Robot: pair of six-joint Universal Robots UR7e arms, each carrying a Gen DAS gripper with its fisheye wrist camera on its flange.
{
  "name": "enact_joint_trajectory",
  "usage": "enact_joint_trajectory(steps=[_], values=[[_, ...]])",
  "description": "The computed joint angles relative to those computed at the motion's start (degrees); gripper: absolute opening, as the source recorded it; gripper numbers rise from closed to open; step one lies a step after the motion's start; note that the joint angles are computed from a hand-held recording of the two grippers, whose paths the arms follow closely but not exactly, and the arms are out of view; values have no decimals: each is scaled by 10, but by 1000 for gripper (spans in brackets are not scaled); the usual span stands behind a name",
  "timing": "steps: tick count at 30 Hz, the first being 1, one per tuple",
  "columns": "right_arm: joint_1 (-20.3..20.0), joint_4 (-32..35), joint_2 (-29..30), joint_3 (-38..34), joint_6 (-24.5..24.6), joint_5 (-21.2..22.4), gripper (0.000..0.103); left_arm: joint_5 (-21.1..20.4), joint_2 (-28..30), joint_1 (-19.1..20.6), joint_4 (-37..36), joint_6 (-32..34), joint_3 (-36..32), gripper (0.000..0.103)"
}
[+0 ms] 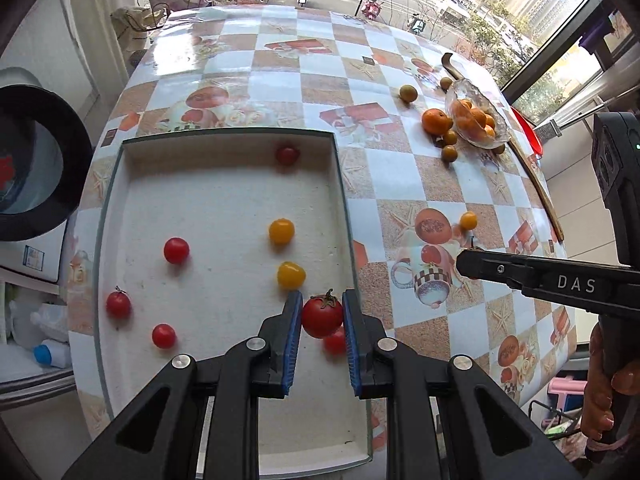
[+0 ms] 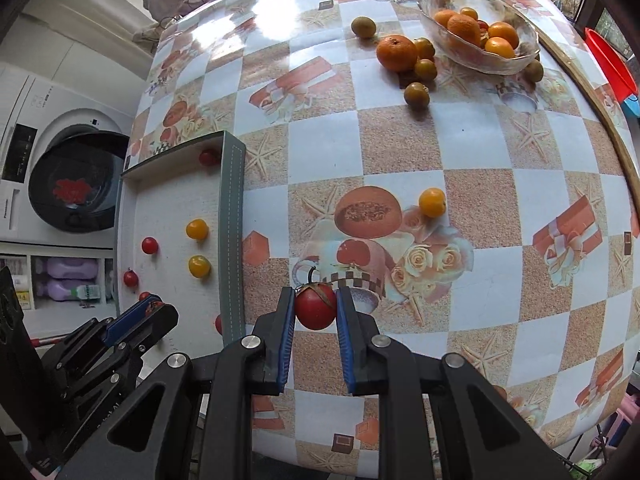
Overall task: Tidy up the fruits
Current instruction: 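Carry both red tomatoes over the tray and open both tools to release them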
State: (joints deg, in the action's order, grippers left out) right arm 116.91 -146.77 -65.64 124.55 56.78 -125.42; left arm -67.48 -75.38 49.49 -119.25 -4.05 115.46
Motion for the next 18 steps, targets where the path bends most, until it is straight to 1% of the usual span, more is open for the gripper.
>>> enact_joint_trajectory(steps=[3,8,12,18], values=[[-4,-11,34,-34,-31,8,22,25,9,20,-10,10,-21,22],[-18,-24,85,-89,-81,23,22,56,49,53,-31,29,-66,22],[-32,-29,120,-125,-103,31,22,72,84,72,-49,46,-96,22],[-51,-21,158,-166,-127,30,22,93,131,89,-56,56,-129,22]])
